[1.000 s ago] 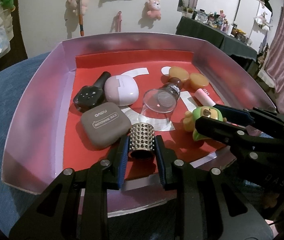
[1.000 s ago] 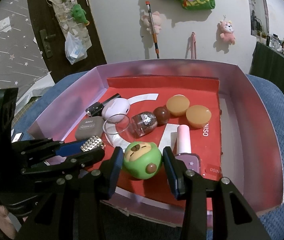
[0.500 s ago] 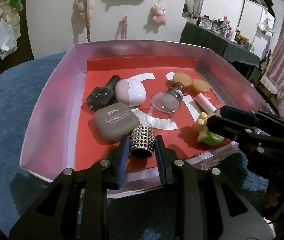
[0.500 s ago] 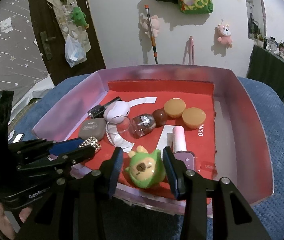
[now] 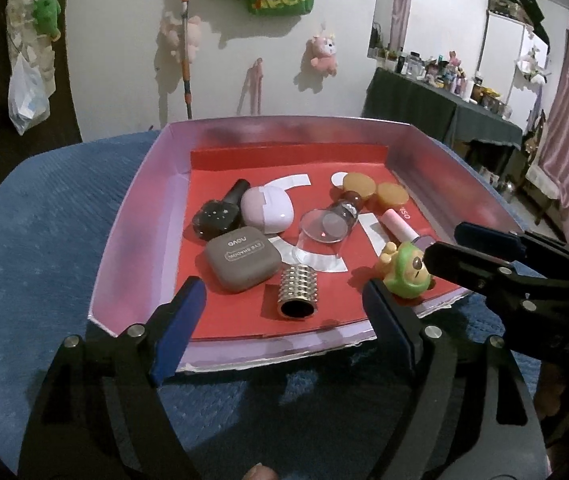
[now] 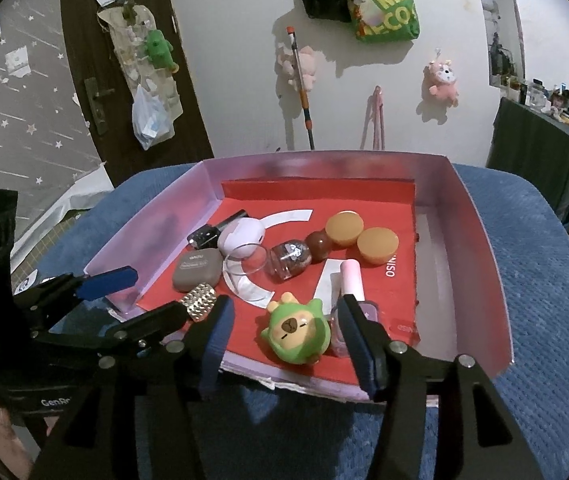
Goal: Organize rigid objects
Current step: 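Open both tools to release the grater and figurine, then withdraw both tools out of the box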
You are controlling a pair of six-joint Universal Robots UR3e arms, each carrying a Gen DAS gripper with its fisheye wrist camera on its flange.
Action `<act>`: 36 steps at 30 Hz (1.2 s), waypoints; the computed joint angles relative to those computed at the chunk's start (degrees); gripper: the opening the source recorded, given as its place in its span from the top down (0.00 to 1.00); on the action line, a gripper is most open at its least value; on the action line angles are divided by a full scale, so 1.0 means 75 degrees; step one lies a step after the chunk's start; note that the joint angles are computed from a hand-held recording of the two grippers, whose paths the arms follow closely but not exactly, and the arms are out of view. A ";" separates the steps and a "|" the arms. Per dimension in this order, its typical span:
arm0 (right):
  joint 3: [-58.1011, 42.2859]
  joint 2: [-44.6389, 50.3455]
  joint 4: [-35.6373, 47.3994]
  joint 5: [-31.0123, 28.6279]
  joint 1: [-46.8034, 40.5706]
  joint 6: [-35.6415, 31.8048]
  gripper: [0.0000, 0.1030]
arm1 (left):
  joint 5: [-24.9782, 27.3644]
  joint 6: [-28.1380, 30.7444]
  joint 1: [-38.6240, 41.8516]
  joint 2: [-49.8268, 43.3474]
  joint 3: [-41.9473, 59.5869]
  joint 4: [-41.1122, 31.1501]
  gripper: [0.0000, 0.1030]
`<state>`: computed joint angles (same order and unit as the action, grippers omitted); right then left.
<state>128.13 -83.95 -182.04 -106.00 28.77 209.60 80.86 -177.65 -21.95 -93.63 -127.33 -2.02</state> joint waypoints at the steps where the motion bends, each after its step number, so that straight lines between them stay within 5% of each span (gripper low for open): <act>1: 0.0001 -0.0023 0.0007 -0.0045 0.0037 0.0034 0.41 | 0.0038 -0.0013 -0.0012 0.0038 -0.0038 0.0028 0.22; 8: 0.0116 -0.0127 -0.0106 -0.0544 0.0392 0.0370 0.27 | 0.0299 -0.0247 0.0003 0.0197 -0.0429 0.0446 0.08; 19: 0.0079 0.0535 -0.0508 -0.1935 0.1159 0.1088 0.02 | 0.0857 -0.0632 -0.0087 -0.0062 -0.0930 0.1572 0.04; 27: -0.0295 0.1244 -0.0353 -0.3123 0.1664 0.1495 0.00 | 0.1021 -0.0796 -0.0048 -0.0374 -0.1279 0.2545 0.03; 36: 0.0004 0.1043 -0.0397 -0.2702 0.1328 0.1666 0.00 | 0.1330 -0.0675 -0.0285 -0.0567 -0.1184 0.2628 0.00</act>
<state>128.16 -76.13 -185.02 -126.27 38.73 222.09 90.83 -182.71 -24.08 -97.88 -136.21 17.68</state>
